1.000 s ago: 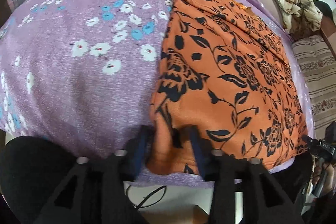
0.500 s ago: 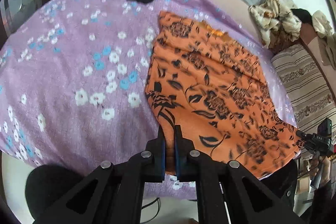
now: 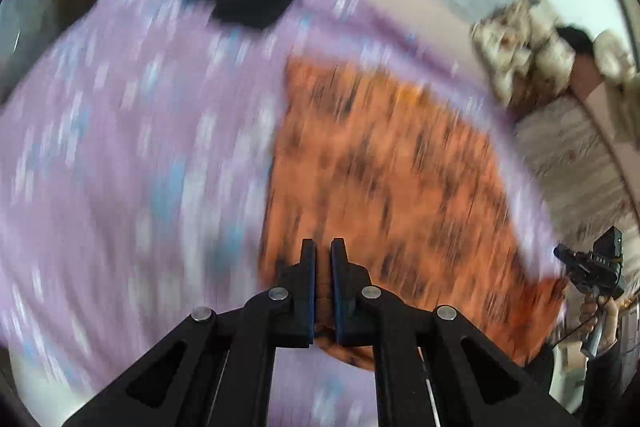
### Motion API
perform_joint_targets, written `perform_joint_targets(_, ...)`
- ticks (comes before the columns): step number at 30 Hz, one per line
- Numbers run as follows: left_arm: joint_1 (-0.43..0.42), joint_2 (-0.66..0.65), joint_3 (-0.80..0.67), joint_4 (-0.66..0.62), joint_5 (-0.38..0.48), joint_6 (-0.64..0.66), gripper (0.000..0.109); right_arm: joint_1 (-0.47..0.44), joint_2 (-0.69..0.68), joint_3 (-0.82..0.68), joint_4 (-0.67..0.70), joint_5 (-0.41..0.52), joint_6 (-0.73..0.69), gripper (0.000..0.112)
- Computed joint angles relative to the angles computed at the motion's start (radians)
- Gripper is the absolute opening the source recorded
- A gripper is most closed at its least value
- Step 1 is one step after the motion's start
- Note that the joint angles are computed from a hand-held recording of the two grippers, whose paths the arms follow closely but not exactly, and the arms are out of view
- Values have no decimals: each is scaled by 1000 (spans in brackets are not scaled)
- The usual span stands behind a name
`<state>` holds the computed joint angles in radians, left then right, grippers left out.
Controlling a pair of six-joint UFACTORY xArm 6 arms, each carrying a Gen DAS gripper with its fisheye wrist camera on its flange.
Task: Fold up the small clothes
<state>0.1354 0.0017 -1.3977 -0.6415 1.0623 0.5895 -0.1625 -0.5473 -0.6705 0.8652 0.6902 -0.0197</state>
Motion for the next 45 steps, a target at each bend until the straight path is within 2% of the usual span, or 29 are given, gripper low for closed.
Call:
perform_joint_targets(3,-71,232,-309,-14,-154,-99,3,-26,253,-269,226,-185,-183,6)
perform_joint_targets(4,-90,314,-413,22,-165,-153,3,-26,346,-363,265,-245,-198,6)
perform_joint_targets(6,-116,446,-573,103,-124,-286,3,-25,494,-497,217,-304,-118,10)
perform_joint_targets(7,-110,459,-590,87,-79,-311,3,-24,531,-528,132,-293,-29,12)
perform_joint_targets(8,-99,447,-566,35,-47,-293,6,-27,558,-549,86,-240,21,20)
perform_joint_targets(9,-91,408,-499,25,-33,-234,9,-24,556,-549,64,-183,30,32)
perform_joint_targets(10,-89,347,-396,20,-60,-170,22,-13,526,-518,20,-139,11,71)
perform_joint_targets(11,-91,290,-299,45,-81,-117,42,4,480,-468,-62,-122,31,91)
perform_joint_targets(12,-87,244,-220,59,-81,-75,49,14,421,-404,-121,-104,48,91)
perform_joint_targets(15,-65,145,-64,75,-64,47,51,20,246,-234,-191,30,92,90)
perform_joint_targets(17,-62,46,81,67,-163,163,52,70,108,-130,-334,19,86,89)
perform_joint_targets(19,-60,-31,182,28,-224,258,52,122,-21,-40,-468,7,92,89)
perform_joint_targets(20,-57,-49,202,25,-228,283,54,136,-59,-17,-504,19,100,89)
perform_joint_targets(23,-64,-57,220,119,-231,263,55,115,-137,9,-579,180,121,89)
perform_joint_targets(24,-59,-56,204,137,-189,223,55,92,-159,15,-572,236,151,89)
perform_joint_targets(25,-53,-54,187,117,-151,200,56,68,-189,44,-524,252,184,89)
perform_joint_targets(27,-36,-54,157,44,-82,178,64,21,-226,101,-385,237,187,89)
perform_joint_targets(29,-43,-30,125,4,-58,174,68,4,-265,161,-294,198,211,89)
perform_joint_targets(32,-89,44,45,68,-50,139,68,27,-303,205,-272,175,260,89)
perform_joint_targets(35,-124,93,3,129,-58,181,67,38,-358,234,-224,176,281,89)
perform_joint_targets(36,-133,97,5,150,-68,213,65,32,-380,240,-234,188,291,89)
perform_joint_targets(38,-146,105,8,185,-75,260,47,21,-400,230,-307,218,325,89)
perform_joint_targets(39,-152,113,6,212,-70,274,43,3,-403,223,-314,243,323,89)
perform_joint_targets(42,-159,107,33,232,-98,302,41,-43,-362,193,-314,312,304,89)
perform_joint_targets(43,-157,103,38,225,-99,307,39,-44,-342,184,-321,316,305,86)
perform_joint_targets(45,-158,89,60,209,-111,335,32,-41,-303,177,-321,316,311,69)
